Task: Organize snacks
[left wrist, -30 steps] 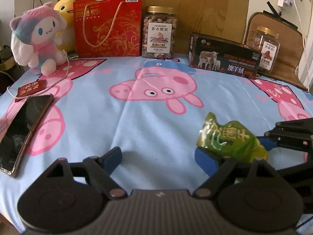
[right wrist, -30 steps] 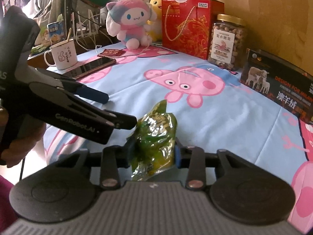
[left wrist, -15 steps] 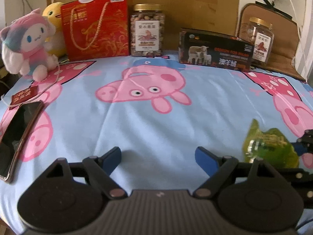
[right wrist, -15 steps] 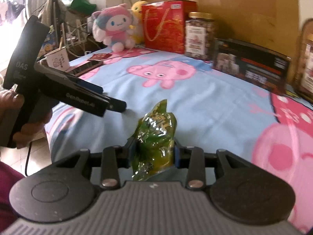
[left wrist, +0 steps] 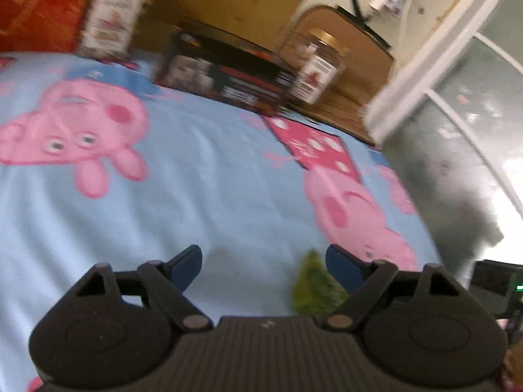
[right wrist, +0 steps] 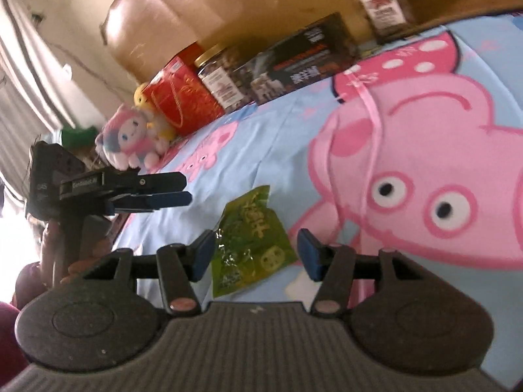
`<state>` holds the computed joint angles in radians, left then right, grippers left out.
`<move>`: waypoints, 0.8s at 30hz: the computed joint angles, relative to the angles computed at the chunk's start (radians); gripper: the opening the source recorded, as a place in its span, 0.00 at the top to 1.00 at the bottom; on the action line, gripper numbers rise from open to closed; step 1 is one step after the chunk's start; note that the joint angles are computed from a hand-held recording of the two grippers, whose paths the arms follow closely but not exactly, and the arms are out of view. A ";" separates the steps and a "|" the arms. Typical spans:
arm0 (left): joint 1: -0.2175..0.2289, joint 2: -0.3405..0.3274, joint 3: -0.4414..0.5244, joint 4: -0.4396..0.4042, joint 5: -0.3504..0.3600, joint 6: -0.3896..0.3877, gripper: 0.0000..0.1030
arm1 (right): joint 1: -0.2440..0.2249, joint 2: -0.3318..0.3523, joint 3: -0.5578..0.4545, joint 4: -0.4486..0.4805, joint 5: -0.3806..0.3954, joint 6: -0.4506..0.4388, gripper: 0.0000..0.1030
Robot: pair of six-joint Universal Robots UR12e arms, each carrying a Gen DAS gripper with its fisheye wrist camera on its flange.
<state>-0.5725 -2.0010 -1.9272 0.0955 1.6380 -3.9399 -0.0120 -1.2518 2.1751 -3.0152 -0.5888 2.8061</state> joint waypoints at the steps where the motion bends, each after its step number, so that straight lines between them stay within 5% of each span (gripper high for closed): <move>1: 0.004 -0.005 0.005 0.007 -0.030 0.018 0.18 | -0.003 -0.006 0.008 -0.009 -0.007 0.004 0.44; 10: -0.001 -0.049 0.074 -0.070 -0.152 0.169 0.27 | -0.018 -0.007 0.023 0.003 0.022 0.007 0.45; 13: -0.012 -0.053 0.095 -0.117 -0.130 0.204 0.48 | -0.020 -0.016 0.021 0.043 0.021 -0.003 0.45; 14: -0.016 -0.051 0.099 -0.135 -0.117 0.215 0.62 | -0.023 -0.023 0.021 0.071 0.022 -0.011 0.46; 15: -0.018 -0.049 0.100 -0.149 -0.112 0.214 0.73 | -0.027 -0.029 0.021 0.097 0.023 -0.019 0.47; 24: -0.004 -0.039 0.031 -0.025 -0.171 0.022 0.81 | -0.024 -0.012 0.013 0.126 0.069 0.032 0.49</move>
